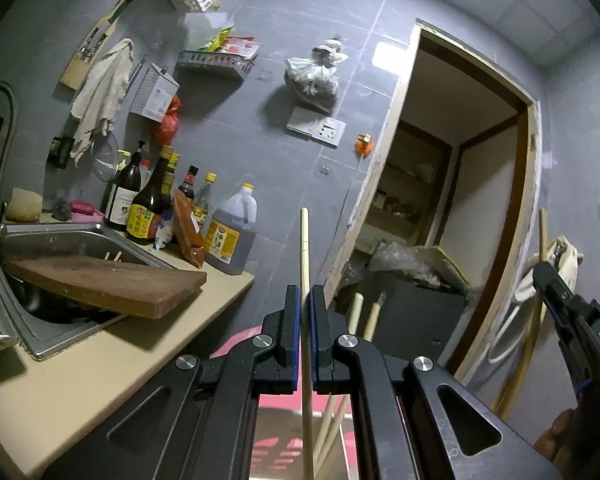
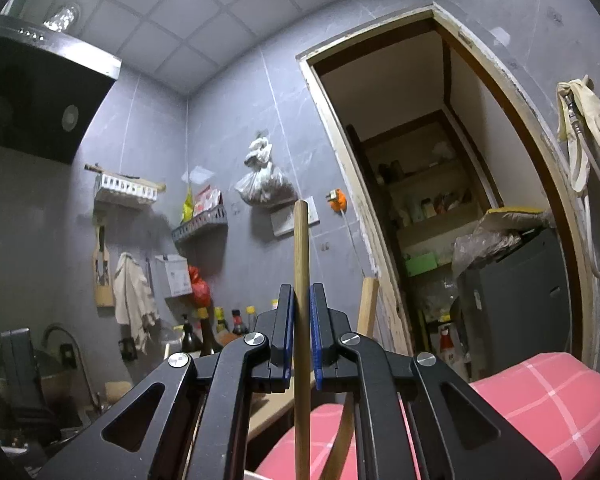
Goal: Organize utensils
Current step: 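Lift both chopsticks upright and carry them over the white holder, then lower the chopsticks into the white holder and open both grippers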
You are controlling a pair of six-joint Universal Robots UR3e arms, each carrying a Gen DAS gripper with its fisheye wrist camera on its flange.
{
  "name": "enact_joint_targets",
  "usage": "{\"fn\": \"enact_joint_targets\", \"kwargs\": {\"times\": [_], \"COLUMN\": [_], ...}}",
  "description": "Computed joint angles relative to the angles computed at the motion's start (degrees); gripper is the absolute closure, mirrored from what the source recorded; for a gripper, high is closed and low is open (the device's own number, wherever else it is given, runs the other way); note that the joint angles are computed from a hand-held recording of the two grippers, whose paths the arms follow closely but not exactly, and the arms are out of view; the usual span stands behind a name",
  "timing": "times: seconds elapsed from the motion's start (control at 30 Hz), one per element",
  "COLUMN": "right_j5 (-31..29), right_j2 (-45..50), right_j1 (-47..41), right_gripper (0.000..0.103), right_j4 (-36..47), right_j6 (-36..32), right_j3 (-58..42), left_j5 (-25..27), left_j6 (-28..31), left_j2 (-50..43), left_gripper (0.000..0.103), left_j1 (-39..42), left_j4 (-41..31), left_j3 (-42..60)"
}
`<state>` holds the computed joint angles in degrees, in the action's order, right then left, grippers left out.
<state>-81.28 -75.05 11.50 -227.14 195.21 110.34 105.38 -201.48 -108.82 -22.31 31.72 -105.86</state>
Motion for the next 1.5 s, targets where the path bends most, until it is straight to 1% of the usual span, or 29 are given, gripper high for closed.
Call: {"fn": "enact_joint_targets", "kwargs": {"times": [0.2,0.37,0.67,0.8,0.83,0.87,0.9,0.93,0.97,1.0,1.03,1.1,1.17,1.23,1.3,1.37,1.4,1.43,1.47,1.5], "right_j5": [2.1,4.5,5.3,5.9,6.3,6.5,6.7,7.0,7.0,7.1,7.2,7.5,8.3,9.3,10.6,12.7,14.2,16.5,19.2,21.6], "right_j2": [-3.7,-6.9,-10.4,-12.5,-13.2,-14.1,-14.7,-15.6,-16.5,-17.2,-18.1,-20.2,-22.8,-25.6,-28.9,-33.0,-35.7,-39.0,-42.7,-45.8], "right_j1": [-0.7,-1.8,-2.1,-2.6,-2.9,-3.1,-3.3,-3.6,-3.8,-4.1,-4.4,-5.4,-6.9,-8.7,-10.6,-13.5,-15.3,-17.9,-20.9,-23.5], "right_gripper": [0.097,0.096,0.096,0.092,0.089,0.083,0.079,0.077,0.077,0.077,0.076,0.072,0.061,0.055,0.049,0.045,0.044,0.037,0.031,0.028], "right_j4": [4.4,7.8,12.5,13.8,14.0,14.5,14.7,15.0,15.5,15.7,15.9,16.4,16.5,17.3,18.6,20.5,22.1,24.1,26.5,28.6], "right_j6": [-1.3,-2.4,-4.1,-4.7,-4.8,-4.9,-5.0,-5.2,-5.6,-5.8,-6.1,-6.3,-5.9,-5.7,-5.7,-5.7,-5.8,-5.7,-5.5,-5.4], "right_j3": [4.0,7.2,9.9,11.3,11.8,12.3,12.7,13.2,13.5,13.8,14.3,15.2,16.5,17.9,19.4,21.3,22.4,23.7,25.1,26.2], "left_j5": [-0.1,-3.7,-6.2,-6.4,-6.2,-6.0,-5.8,-5.3,-5.0,-4.7,-4.5,-3.9,-2.8,-2.0,-1.3,0.4,1.0,2.0,2.6,3.0], "left_j6": [1.5,2.2,1.9,1.7,1.6,1.6,1.5,1.5,1.4,1.4,1.3,1.4,1.6,1.6,1.7,2.0,2.0,2.0,2.0,2.1], "left_j2": [0.6,2.6,5.4,6.6,7.0,7.3,7.7,8.0,8.1,8.4,8.8,9.2,9.6,10.2,10.6,10.8,10.8,10.8,10.7,10.8], "left_gripper": [0.101,0.101,0.099,0.098,0.098,0.098,0.095,0.091,0.088,0.082,0.078,0.076,0.071,0.060,0.056,0.048,0.042,0.037,0.035,0.031], "left_j1": [-1.1,-0.7,-0.7,-1.0,-1.3,-1.6,-1.9,-2.5,-2.8,-3.2,-3.7,-4.5,-5.8,-6.8,-7.9,-9.7,-10.4,-11.5,-12.3,-13.0], "left_j4": [-1.4,-4.6,-8.7,-10.3,-10.8,-11.2,-11.7,-12.3,-12.8,-13.1,-13.3,-14.0,-14.9,-15.6,-15.7,-16.2,-16.4,-16.3,-16.4,-16.6], "left_j3": [-1.2,-3.1,-5.7,-6.4,-6.5,-6.4,-6.2,-6.1,-5.7,-5.5,-5.4,-4.8,-4.1,-3.6,-3.1,-2.2,-1.8,-1.4,-0.9,-0.5]}}
